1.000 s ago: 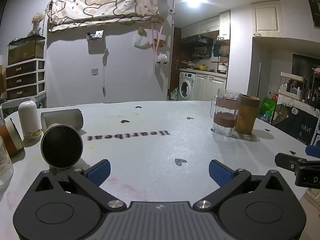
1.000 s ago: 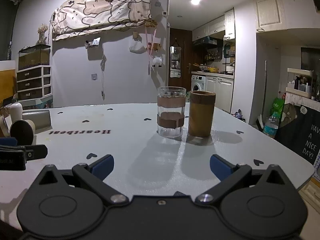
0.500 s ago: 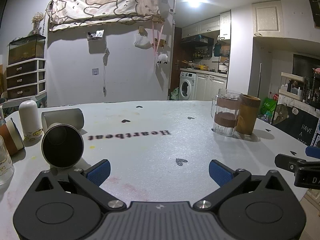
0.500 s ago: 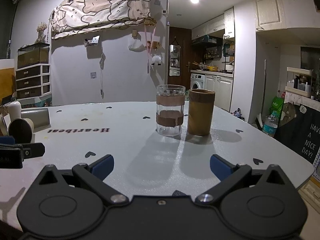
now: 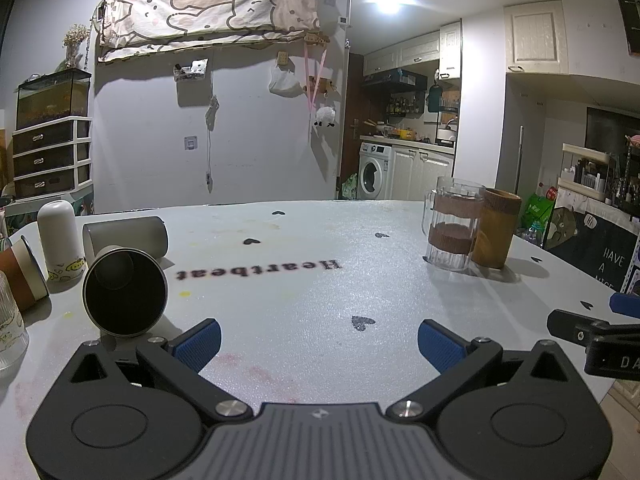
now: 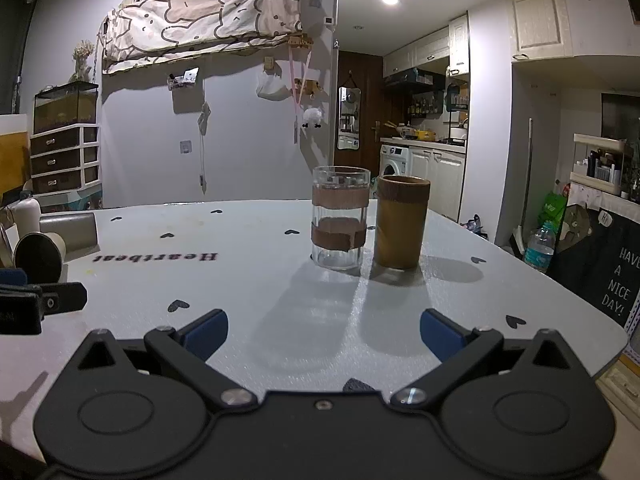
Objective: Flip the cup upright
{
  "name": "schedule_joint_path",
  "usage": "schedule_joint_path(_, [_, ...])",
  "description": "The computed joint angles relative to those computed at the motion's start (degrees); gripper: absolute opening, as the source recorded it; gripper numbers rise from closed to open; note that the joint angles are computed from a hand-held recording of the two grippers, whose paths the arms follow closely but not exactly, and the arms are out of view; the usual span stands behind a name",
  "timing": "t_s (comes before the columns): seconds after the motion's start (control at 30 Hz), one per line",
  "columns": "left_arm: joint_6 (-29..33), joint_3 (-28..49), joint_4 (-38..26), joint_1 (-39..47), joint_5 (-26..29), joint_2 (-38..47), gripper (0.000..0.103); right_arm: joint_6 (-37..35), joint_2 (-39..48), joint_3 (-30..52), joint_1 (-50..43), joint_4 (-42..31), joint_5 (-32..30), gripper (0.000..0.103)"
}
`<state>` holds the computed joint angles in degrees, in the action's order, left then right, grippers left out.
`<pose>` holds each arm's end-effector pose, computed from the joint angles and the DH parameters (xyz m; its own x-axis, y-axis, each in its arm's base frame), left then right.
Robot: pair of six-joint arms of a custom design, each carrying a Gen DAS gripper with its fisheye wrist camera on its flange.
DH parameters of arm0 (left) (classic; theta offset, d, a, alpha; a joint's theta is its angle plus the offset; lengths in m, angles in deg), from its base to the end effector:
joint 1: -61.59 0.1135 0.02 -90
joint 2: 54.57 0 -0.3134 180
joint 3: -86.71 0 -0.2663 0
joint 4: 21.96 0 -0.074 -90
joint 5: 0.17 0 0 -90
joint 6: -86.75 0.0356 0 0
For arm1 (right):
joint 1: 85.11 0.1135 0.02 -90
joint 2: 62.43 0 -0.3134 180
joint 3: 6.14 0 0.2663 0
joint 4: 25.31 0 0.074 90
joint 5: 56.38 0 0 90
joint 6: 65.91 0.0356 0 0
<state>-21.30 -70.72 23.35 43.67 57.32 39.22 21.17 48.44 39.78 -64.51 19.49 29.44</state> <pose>0.2152 -0.0495 0.1286 -0.3332 -0.1669 -0.9280 -0.3195 0.9460 -0.0554 0.3241 0.1246 0.1274 -0.3009 -0.1674 -0.9389 -0.4308 0.9021 -0.0227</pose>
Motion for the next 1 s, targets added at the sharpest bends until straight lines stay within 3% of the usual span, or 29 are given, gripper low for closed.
schedule_joint_path(1.0, [-0.18, -0.10, 0.05, 0.11, 0.12, 0.14, 0.103, -0.27, 0.82, 0.05, -0.19, 0.19, -0.12, 0.103])
